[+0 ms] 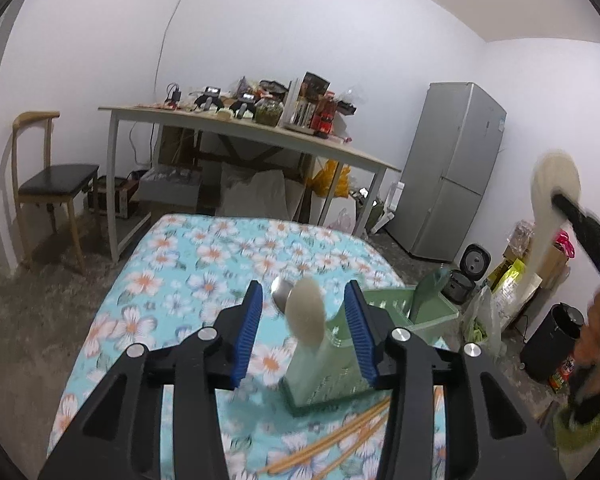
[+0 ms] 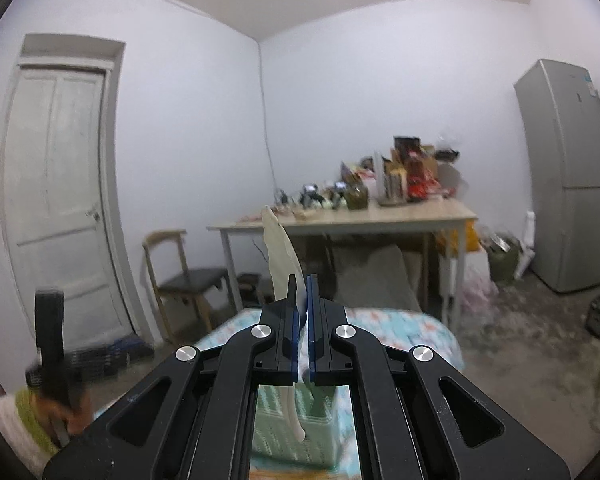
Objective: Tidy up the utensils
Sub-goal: 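Lower the white rice paddle into the caddy and open the right gripper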
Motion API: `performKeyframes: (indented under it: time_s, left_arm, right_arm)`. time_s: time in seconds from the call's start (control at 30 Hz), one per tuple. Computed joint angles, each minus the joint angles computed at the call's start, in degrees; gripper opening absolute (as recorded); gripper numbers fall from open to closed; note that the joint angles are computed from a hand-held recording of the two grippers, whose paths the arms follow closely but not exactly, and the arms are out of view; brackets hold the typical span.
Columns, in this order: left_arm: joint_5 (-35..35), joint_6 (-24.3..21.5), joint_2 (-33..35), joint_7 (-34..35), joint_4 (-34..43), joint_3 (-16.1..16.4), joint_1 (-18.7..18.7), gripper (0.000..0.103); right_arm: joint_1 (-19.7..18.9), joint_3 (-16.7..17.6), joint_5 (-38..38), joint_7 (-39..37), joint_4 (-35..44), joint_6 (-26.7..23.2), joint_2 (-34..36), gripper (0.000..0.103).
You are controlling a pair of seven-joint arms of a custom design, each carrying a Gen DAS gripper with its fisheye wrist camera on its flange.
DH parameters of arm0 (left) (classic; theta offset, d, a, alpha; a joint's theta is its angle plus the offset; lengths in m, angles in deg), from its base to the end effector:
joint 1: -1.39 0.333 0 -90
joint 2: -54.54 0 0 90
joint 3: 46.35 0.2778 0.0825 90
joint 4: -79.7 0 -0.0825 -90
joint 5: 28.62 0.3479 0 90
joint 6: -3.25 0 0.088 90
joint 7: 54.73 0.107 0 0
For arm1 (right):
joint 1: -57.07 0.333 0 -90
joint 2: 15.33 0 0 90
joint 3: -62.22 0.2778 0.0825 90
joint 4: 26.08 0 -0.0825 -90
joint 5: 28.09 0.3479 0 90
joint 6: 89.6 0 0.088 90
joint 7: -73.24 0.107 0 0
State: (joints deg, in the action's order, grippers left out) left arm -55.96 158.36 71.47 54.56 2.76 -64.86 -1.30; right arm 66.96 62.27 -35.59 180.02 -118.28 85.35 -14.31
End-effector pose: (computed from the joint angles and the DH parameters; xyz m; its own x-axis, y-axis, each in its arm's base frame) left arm 0.6194 -0.1812 0.6618 -0.4557 -0.8501 0.2639 -0.4805 -0.0147 -0.8769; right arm 0.5478 0.1064 0.7431 0.1365 -0.9779 -0.1585 -0.1652 0.1353 -0.9769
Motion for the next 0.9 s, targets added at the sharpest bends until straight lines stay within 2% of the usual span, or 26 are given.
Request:
performKeyframes:
  time_s: [0.1,0.3,0.43,0.53,0.6,0.67,0.73,0.9]
  left_arm:
    - [-1.9,-0.5,-2.9,1.1,-5.3,0.2,0.9,0.041]
    - [-3.8,-1.8,-6.4,2.1,-12.2,1.9,0.2,0.041]
    - [-4.4,-3.1,-7.3,2.7,-14.5,2.7,-0.7,0.041]
    - [-4.7,-3.4,-7.3,3.2,-15.1,3.0,-1.3,0.041]
    - [-4.4,-3.6,-6.9,3.4,-14.7,3.1,-1.6,0.041]
    - [-4.5,-4.1,-6.5,3.4,-14.1,3.1,-1.6,0.041]
    - [-5.0,-4.5,-6.1,3.5,-13.6,3.0,-1.5,0.042]
    - [-6.8,-4.9,-5.8,4.7,-13.4,2.5,-1.2,0.044]
  right_arm:
    - [-0.1,0.9,7.3,-7.1,6.2,-0.2,5.3,0.002]
    - [0.8,0.1,13.5,-12.8,14.8,-2.0,14.0,0.002]
    - [2.4,-2.2,14.0,-11.9,15.3,-2.7,16.3,0.002]
    - [2.5,-2.1,14.5,-12.3,13.7,-4.2,16.3,0.003]
    - [2.7,-1.7,15.1,-12.7,12.0,-4.8,15.2,0.009]
    - [3.0,-2.0,14.8,-12.4,9.8,-5.2,13.6,0.04]
    - [3.2,-2.2,14.5,-11.5,6.8,-4.3,11.3,0.052]
    - [2.3,-2.3,14.8,-7.7,1.5,-6.2,5.6,0.056]
